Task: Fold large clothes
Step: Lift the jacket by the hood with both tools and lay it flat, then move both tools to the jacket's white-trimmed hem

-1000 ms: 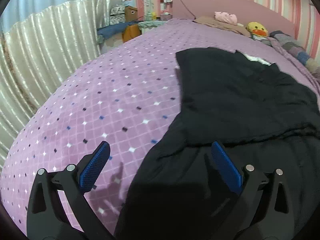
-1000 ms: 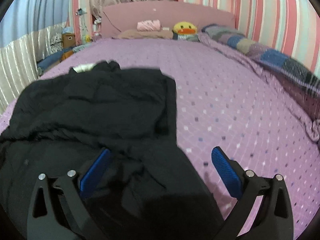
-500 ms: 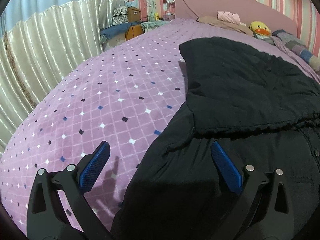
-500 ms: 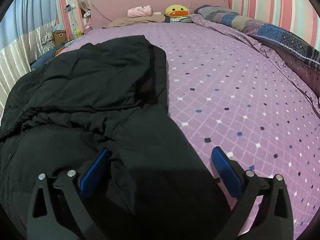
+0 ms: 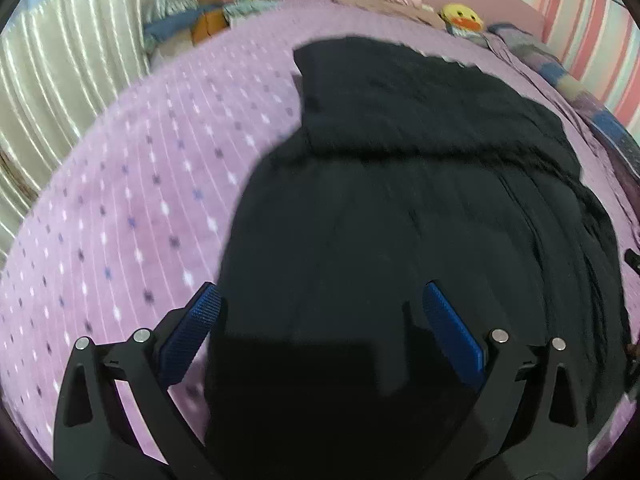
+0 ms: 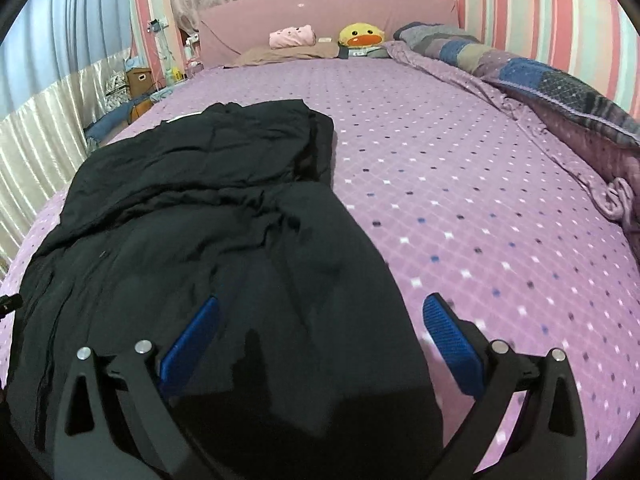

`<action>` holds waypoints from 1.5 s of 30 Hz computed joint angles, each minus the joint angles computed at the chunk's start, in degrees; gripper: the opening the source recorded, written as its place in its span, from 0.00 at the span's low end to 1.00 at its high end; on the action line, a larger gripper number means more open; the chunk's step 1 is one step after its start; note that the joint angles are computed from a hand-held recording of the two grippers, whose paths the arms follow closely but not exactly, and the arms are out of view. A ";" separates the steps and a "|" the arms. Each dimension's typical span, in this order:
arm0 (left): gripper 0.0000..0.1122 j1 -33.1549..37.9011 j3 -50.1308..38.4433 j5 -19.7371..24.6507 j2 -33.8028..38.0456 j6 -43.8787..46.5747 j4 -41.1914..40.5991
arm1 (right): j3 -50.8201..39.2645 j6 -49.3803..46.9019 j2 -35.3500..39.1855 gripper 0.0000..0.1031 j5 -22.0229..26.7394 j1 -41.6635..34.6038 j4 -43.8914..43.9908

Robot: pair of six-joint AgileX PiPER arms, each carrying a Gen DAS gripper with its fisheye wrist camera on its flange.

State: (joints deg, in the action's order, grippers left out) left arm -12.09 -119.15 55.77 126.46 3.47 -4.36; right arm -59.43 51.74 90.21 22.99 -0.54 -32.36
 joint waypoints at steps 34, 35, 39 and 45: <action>0.79 9.26 47.69 -15.03 -28.47 18.32 -13.12 | 26.64 46.93 -21.64 0.98 20.21 15.55 -29.32; 0.76 9.43 48.35 -14.73 -28.79 19.02 -13.87 | 28.34 49.01 -22.83 0.98 21.14 16.90 -30.30; 0.74 8.84 52.22 -16.43 -30.83 18.58 -12.28 | 32.27 52.54 -25.00 0.98 24.65 21.91 -31.18; 0.66 8.49 54.08 -16.92 -31.83 19.71 -12.11 | 36.51 57.43 -27.82 0.98 27.86 27.48 -32.32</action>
State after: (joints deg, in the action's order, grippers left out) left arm -3.60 -65.07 38.85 94.63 23.18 -16.47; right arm -22.92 109.17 62.38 50.85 26.94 -64.67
